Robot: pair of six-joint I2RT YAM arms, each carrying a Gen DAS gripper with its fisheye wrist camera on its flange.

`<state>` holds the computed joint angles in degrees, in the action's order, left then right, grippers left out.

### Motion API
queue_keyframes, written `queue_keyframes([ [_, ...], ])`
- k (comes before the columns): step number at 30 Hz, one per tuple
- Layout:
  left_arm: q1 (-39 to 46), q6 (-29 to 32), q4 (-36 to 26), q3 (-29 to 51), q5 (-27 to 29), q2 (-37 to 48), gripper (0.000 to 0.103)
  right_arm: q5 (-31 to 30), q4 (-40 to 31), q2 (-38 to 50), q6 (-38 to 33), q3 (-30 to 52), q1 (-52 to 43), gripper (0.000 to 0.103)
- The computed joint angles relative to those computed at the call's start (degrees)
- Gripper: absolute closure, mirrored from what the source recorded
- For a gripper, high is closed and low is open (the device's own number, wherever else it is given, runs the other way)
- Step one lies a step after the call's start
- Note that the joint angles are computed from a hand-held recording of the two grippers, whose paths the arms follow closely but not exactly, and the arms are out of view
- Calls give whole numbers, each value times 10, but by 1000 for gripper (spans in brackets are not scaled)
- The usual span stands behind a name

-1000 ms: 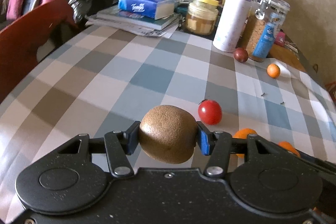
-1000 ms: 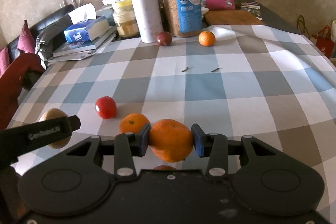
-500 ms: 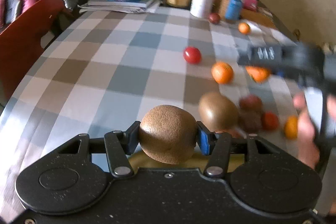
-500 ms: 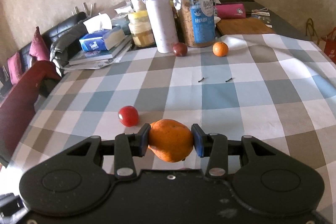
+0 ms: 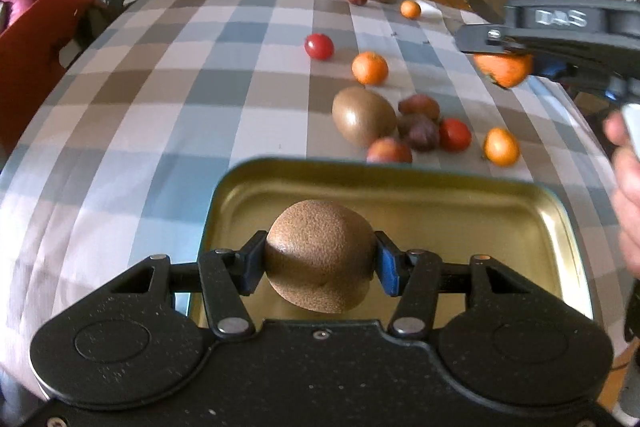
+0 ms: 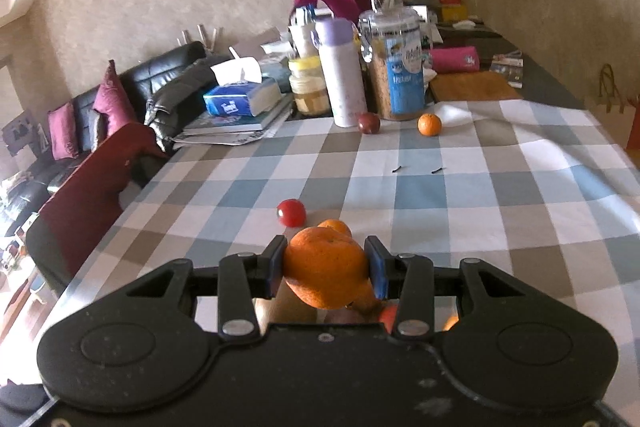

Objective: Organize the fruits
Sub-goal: 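Carry the kiwi in left gripper and orange in right gripper over the tray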

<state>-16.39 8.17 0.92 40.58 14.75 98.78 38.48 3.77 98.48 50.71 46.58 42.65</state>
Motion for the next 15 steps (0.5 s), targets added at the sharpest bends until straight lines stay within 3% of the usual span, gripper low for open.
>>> queue_keyframes([
  [7,21,21,0,-45,18,-32,43,38,-35,-38,133,-69,100,59],
  [15,24,35,1,-71,16,-48,43,43,-114,10,339,-77,200,58],
])
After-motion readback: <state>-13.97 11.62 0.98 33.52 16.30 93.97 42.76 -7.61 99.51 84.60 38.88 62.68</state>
